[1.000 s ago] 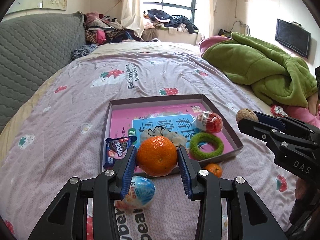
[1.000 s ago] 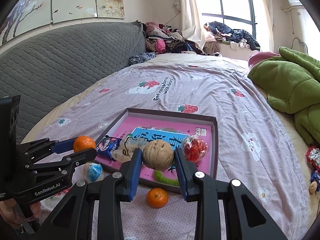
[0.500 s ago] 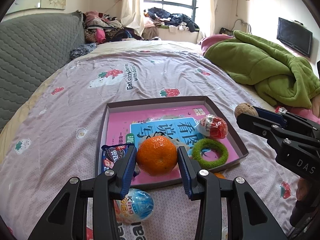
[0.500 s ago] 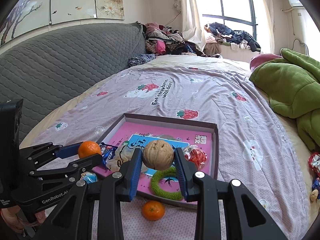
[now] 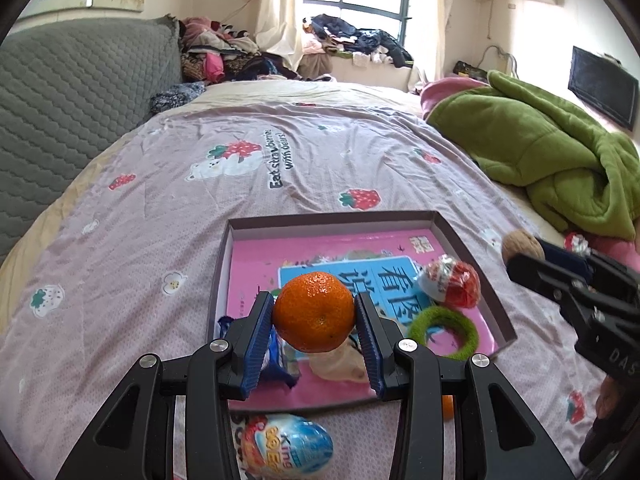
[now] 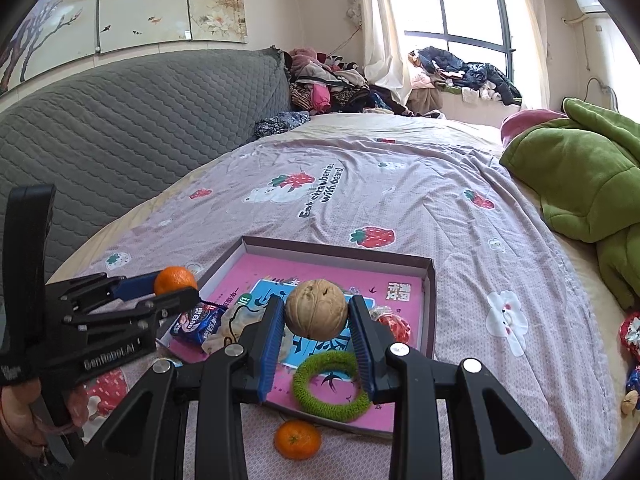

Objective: Organize objects
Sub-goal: 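Carry the orange over the box with the left tool while the right tool carries the walnut, then lower the orange with the left tool while the right tool lowers the walnut into the ring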

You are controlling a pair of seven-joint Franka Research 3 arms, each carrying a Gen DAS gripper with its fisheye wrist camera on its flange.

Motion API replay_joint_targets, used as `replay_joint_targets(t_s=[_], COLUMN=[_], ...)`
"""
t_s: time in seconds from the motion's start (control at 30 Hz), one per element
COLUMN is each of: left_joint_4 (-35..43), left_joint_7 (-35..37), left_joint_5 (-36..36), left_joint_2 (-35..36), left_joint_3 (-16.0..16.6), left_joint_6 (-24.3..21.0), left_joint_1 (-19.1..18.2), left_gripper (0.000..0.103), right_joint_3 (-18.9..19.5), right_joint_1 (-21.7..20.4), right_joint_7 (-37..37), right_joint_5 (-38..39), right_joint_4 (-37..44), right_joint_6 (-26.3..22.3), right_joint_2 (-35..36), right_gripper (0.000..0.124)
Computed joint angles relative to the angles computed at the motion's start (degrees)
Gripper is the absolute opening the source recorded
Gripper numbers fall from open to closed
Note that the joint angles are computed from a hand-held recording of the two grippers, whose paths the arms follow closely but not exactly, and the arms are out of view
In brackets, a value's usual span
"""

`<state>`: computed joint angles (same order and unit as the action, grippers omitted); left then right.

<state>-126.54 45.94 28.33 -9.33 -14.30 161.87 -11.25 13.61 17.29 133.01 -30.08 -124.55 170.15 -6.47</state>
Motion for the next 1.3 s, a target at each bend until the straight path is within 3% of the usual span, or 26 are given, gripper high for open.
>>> replay_joint_targets(t_s=[0.33,0.9,1.3], left_joint_4=[2.62,5.45,9.89], left_joint_7=[1.34,11.48,14.43], left_joint_5=[-1.94,-11.46,-9.80], left_joint_2=[3.06,9.29,13.30], left_joint_3=[1.30,1.93,1.37], left_joint_6=[-0.79,-0.67,-5.86], left_joint_1=[0.61,-0.91,-2.44], left_gripper=[0.043,0.043,0.043], right_joint_3=[-0.36,-3.39,-5.34], right_joint_1=[-0.22,4.21,6.22], right_joint_7=[1.25,-2.30,-2.50], right_joint_5=[-0.93,1.65,1.73], right_joint_4=[-0.08,1.43,2.05], right_joint_6=[-0.05,-3.30,-5.00], right_joint_2=[0.87,4.71,6.57], right_gripper=[0.034,0.033,0.033])
